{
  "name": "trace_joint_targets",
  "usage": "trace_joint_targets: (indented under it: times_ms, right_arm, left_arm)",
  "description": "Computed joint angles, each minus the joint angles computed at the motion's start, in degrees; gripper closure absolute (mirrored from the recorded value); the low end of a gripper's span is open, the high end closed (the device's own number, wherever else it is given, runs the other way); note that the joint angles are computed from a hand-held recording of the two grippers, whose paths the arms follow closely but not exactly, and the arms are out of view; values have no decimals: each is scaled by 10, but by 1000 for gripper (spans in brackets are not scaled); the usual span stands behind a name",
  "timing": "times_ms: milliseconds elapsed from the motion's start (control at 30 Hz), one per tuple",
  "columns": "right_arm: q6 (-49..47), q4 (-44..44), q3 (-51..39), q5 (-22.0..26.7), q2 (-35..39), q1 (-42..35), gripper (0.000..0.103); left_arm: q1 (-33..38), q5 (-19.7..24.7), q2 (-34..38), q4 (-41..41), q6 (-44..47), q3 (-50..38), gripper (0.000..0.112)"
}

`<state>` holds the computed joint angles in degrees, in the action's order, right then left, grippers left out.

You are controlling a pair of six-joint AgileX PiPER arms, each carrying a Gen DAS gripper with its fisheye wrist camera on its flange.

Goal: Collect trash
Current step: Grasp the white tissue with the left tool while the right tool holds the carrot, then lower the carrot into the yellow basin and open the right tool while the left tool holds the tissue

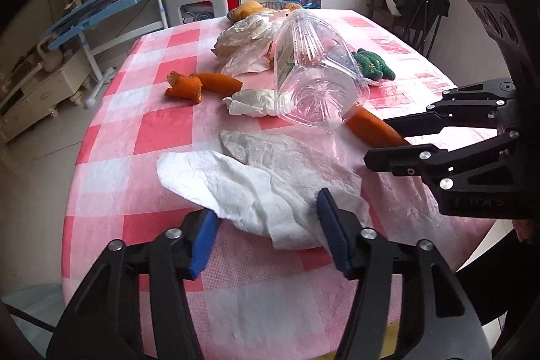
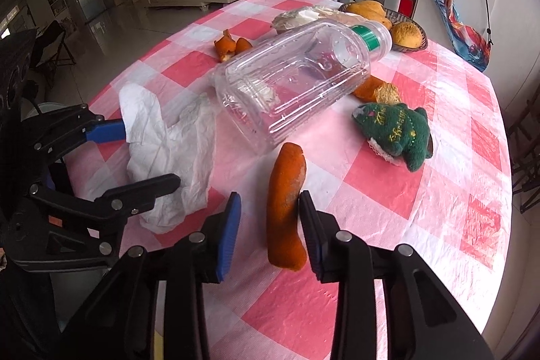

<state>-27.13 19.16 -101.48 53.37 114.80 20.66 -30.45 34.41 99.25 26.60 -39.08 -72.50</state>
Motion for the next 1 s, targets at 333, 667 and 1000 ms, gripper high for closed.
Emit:
trace_joint_targets:
  times_ms: [333,667,1000]
  right_arm:
    - [-12,94,100,-21,-57,-24,85]
    - [-51,211,209,-35,-127,-43,86]
    - [-65,226,308,-50,-194,-15,86]
  left_arm:
    - [-11,-28,-48,-11,-24,47,98]
    - [-31,-42,-127,52,-109,108,98]
    - [-66,-33,-166,89,-153,135,98]
